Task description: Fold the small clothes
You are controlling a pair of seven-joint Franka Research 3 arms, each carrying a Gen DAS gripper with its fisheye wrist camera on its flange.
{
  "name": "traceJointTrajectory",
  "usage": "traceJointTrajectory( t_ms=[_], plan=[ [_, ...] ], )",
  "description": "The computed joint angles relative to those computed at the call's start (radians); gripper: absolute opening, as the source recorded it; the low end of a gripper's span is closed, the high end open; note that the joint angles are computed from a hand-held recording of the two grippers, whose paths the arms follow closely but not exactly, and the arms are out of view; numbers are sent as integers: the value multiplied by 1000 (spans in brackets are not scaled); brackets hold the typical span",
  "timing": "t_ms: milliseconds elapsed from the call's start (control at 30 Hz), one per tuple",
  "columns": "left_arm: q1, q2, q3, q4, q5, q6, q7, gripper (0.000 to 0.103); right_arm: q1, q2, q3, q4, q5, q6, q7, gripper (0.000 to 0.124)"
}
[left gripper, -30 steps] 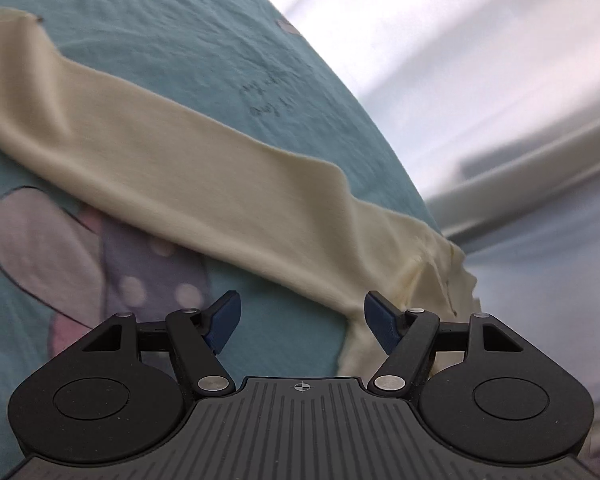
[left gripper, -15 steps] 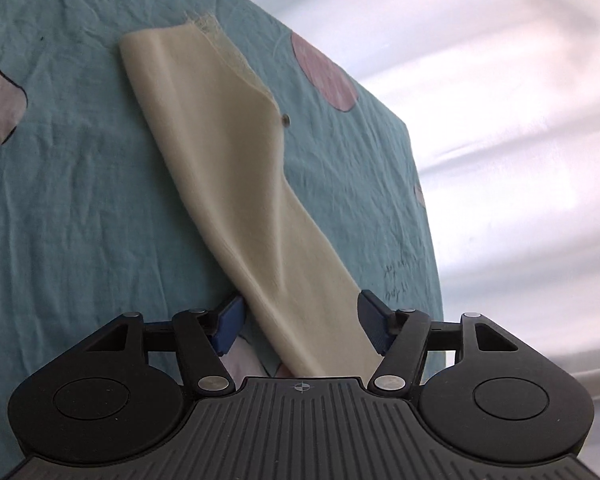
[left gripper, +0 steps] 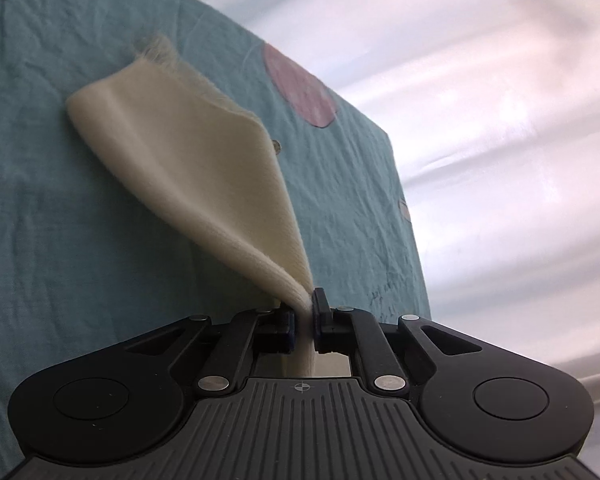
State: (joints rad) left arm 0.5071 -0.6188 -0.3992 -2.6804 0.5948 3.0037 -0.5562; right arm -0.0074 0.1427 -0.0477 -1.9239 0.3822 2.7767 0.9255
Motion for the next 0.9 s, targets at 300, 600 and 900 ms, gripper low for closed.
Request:
traceJointTrajectory(
  t_ms=[300, 600, 900],
  plan=[
    [-206, 362, -7, 485, 197, -76, 469, 9, -9, -14, 4, -10, 49, -4, -7, 48],
    [-510, 731, -27, 804, -53, -282, 1076, 50, -17, -38, 12, -6, 178, -53, -98, 48],
    [-549, 606, 113, 566, -292, -98, 956, 57, -6, -26, 28, 24, 279, -99, -220, 51]
  ],
)
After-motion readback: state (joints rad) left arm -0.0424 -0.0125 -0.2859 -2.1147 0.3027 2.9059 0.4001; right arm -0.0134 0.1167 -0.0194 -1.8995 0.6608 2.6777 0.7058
